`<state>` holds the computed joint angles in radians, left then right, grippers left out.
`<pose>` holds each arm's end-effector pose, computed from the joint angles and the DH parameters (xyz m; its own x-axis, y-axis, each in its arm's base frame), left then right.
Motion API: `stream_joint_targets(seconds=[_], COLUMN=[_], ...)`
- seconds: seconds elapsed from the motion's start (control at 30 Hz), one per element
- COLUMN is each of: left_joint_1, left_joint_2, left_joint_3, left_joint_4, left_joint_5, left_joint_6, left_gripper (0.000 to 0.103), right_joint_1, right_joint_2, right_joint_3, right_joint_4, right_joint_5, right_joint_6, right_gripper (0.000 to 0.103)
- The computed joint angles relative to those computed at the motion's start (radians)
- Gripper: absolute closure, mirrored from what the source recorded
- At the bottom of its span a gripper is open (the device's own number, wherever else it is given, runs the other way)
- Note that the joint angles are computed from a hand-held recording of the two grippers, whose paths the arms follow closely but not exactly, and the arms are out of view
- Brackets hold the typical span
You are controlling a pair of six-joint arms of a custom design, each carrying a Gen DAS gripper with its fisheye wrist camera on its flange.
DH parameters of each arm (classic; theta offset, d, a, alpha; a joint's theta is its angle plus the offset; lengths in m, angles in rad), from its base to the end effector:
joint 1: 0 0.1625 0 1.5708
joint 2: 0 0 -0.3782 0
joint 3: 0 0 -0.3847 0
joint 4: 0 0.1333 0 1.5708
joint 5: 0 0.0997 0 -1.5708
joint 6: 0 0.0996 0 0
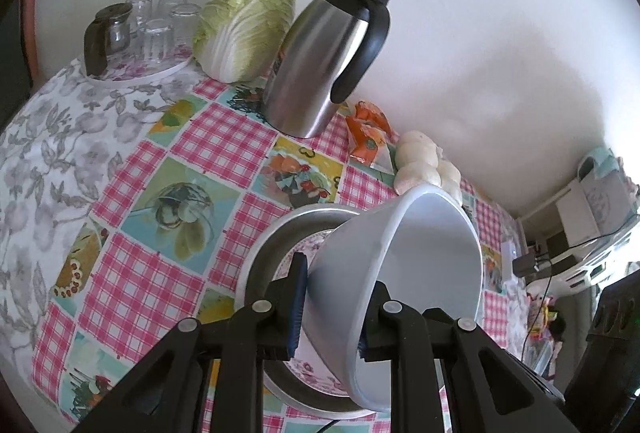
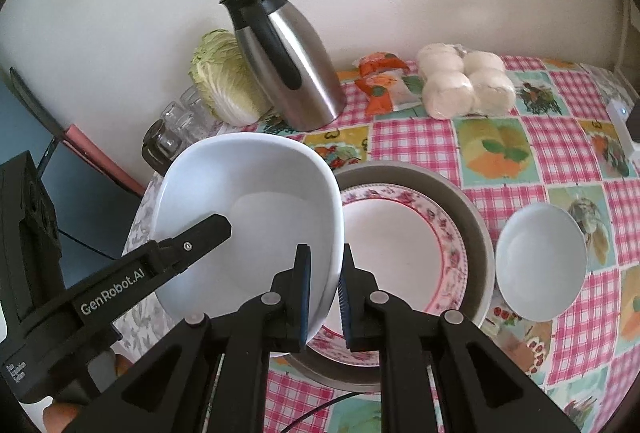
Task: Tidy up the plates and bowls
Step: 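Lower the white square bowl into the red-rimmed bowl with both grippers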
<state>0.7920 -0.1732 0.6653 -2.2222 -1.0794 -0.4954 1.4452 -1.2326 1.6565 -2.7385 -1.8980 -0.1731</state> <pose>-0.4504 -0.7131 -0.0250 -0.9280 0.1639 -0.3345 0.2868 0.8873 -0.3610 0.0237 -0.6212 0.3591 -0.9145 0.2038 0.3496 -0.0663 0.7768 -0.6262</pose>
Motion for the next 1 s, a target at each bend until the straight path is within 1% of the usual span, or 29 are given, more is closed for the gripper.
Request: stream_joint_targets(seconds=[0.17, 0.33, 0.53, 0.63, 1.0], left_joint_1=[-0.011, -0.028, -0.044, -0.049, -0.057], left_joint_2=[0.023, 0.047, 0.086, 0.105, 0.151], left_joint_3=[-0.025, -0.050, -0.100, -0.128, -0.179], left_joint_4=[0.007, 0.022, 0.050, 0.061, 0.097], left_joint_5=[0.002, 0.006, 0.003, 0.000, -0.004], left_joint_6=[-0.005, -0.007, -0.014, -0.019, -0.032], left_gripper=[0.081, 0.082, 0.082, 0.082, 0.082], right_joint_1=[-0.016, -0.039, -0.055, -0.063, -0.099], right_joint_2=[-0.027, -0.066, -0.103, -0.114, -0.140], right_joint_3=[0.018, 0.037, 0.052, 0.056, 0.055], right_joint_4=[0.006, 0.022, 0.022, 0.024, 0.057], right_joint_5=[0.010, 0.038, 0.041, 0.036, 0.060], right_joint_6=[0.013, 0.023, 0.018, 0.014, 0.033], right_gripper=[0.087, 0.087, 0.087, 0.087, 0.087])
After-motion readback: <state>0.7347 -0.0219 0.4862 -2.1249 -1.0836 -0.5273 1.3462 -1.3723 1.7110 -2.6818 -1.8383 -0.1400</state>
